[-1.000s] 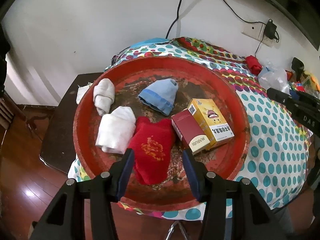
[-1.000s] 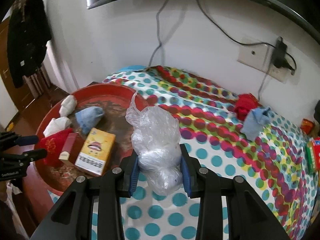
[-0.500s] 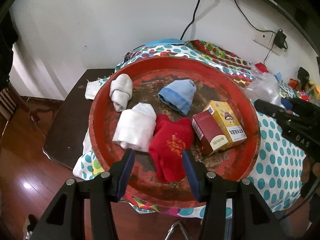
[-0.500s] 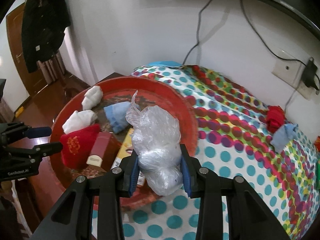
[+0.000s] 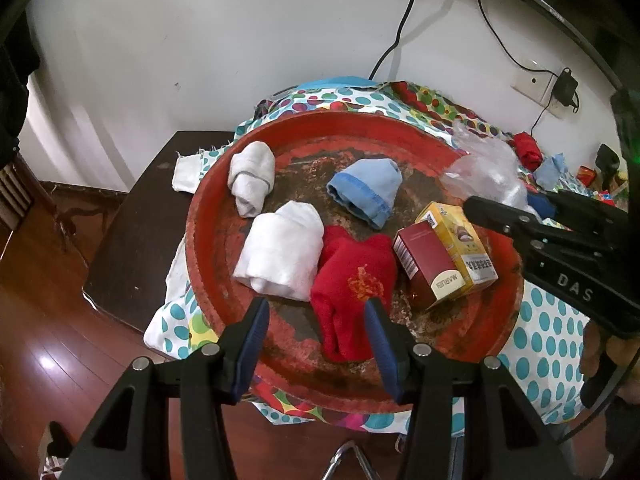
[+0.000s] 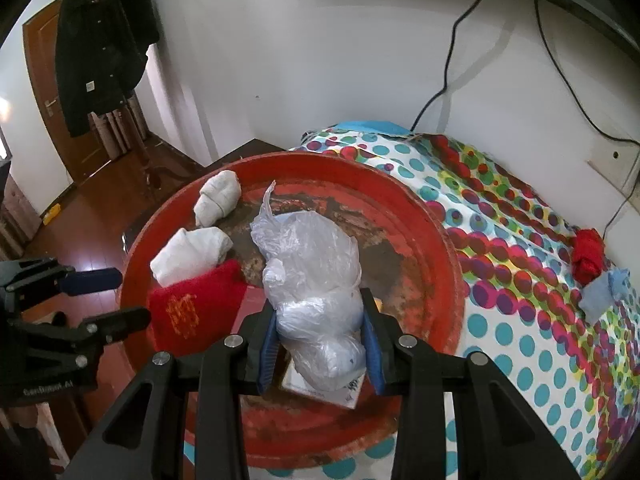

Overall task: Organize objects
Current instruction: 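Carry the clear plastic bag to the red tray and release it with the right gripper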

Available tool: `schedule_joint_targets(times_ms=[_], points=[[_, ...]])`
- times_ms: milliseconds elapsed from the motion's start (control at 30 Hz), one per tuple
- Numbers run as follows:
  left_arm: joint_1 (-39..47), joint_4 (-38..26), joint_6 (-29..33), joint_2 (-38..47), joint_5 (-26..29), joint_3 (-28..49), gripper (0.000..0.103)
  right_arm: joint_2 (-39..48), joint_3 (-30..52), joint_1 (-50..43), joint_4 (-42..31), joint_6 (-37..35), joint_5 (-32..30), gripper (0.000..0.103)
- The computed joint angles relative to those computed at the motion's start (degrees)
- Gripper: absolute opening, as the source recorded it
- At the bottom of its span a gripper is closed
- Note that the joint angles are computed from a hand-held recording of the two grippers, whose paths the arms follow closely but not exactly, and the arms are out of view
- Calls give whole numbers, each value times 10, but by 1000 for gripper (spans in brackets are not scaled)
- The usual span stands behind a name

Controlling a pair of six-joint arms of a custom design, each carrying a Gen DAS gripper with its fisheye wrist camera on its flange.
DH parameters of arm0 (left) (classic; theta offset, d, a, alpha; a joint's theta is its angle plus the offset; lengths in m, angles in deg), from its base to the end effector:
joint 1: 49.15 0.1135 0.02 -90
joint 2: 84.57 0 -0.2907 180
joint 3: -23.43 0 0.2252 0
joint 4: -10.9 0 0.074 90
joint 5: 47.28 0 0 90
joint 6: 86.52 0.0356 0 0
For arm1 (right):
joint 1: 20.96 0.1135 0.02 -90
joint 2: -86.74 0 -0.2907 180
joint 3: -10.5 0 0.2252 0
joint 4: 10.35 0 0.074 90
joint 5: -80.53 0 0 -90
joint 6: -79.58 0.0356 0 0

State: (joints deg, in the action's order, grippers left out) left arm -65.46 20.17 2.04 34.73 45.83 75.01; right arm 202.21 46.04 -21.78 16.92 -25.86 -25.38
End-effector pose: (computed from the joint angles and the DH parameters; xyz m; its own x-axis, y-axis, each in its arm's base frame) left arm 0.2921 -0.0875 0.0653 -0.8254 0.2154 -0.5219 0.2870 0.9561 -0.0594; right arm 0.2502 0.0062 0.0682 -0.7257 -0.2457 -0.6427 -0.3586 0.9322 0.0486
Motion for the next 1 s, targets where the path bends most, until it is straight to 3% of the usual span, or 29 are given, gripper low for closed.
schedule_joint_targets(times_ms=[600,700,767,1000], points=[[13,-5,1,3,19,3,51,49,71,35,-39,33,32,36],[11,-6,1,3,21,5,51,51,69,32,-33,38,33,42],[9,-6,1,2,20,4,51,50,63,29,-24,38,34,52],[1,-7,1,-4,18,2,51,35,53,9,-22,30,24,55]])
